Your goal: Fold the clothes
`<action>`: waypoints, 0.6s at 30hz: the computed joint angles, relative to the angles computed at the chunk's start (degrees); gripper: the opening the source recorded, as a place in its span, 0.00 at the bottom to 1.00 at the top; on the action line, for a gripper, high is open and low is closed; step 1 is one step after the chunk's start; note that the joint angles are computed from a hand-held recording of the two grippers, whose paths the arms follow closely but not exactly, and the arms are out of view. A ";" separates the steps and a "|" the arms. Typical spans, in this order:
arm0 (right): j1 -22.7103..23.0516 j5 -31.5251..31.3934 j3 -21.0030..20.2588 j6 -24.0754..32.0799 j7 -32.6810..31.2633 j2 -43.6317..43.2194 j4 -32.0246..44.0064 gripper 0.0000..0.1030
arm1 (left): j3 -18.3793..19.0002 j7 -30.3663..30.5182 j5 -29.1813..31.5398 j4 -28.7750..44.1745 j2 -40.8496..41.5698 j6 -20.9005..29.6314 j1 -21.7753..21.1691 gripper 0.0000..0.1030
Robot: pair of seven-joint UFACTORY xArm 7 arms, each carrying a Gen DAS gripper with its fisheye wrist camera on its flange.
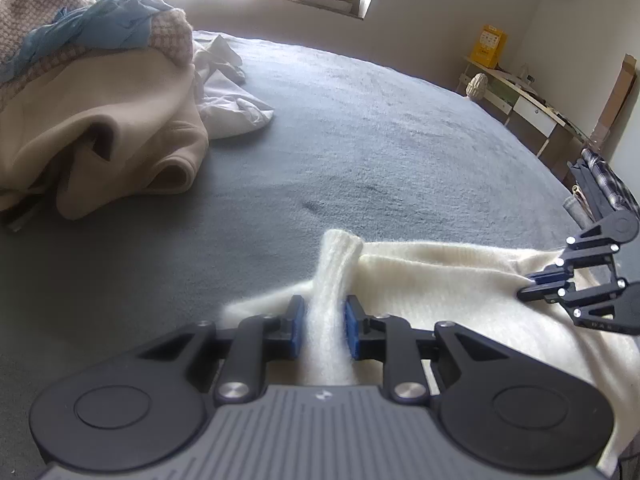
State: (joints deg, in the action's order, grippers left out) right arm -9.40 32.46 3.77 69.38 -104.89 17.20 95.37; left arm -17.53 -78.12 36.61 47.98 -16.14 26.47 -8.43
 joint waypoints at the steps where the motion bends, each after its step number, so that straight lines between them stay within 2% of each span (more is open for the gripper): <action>1: -0.30 1.17 0.25 -2.37 -2.82 -2.01 -2.99 0.04 | -0.44 -0.88 0.87 -0.02 -0.24 0.23 0.33 0.20; 5: -0.52 10.18 0.00 -10.41 -12.68 -8.09 -10.99 0.03 | -1.72 -6.22 3.70 -1.25 -2.35 -0.98 1.93 0.14; 8: 0.54 16.14 -0.74 -14.96 -18.90 -10.08 -14.68 0.03 | -1.53 -5.59 2.61 -0.86 -1.98 0.41 1.75 0.14; 12: 3.41 17.28 -0.74 -22.20 -21.46 -9.09 -18.10 0.02 | -0.89 -5.66 1.40 -1.09 -1.72 0.56 1.54 0.13; 15: 4.33 15.44 -0.85 -22.72 -15.89 -7.90 -17.39 0.03 | -0.74 -4.44 1.25 -1.39 -1.94 0.71 1.16 0.13; 18: 3.04 13.36 -1.67 -15.23 -5.27 -5.22 -11.22 0.07 | -0.61 -3.30 0.79 -1.57 -1.90 0.70 0.91 0.15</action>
State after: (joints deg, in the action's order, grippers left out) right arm -6.36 45.82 2.10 54.14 -110.16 11.97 84.15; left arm -18.15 -81.41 37.40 46.41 -18.03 27.17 -7.52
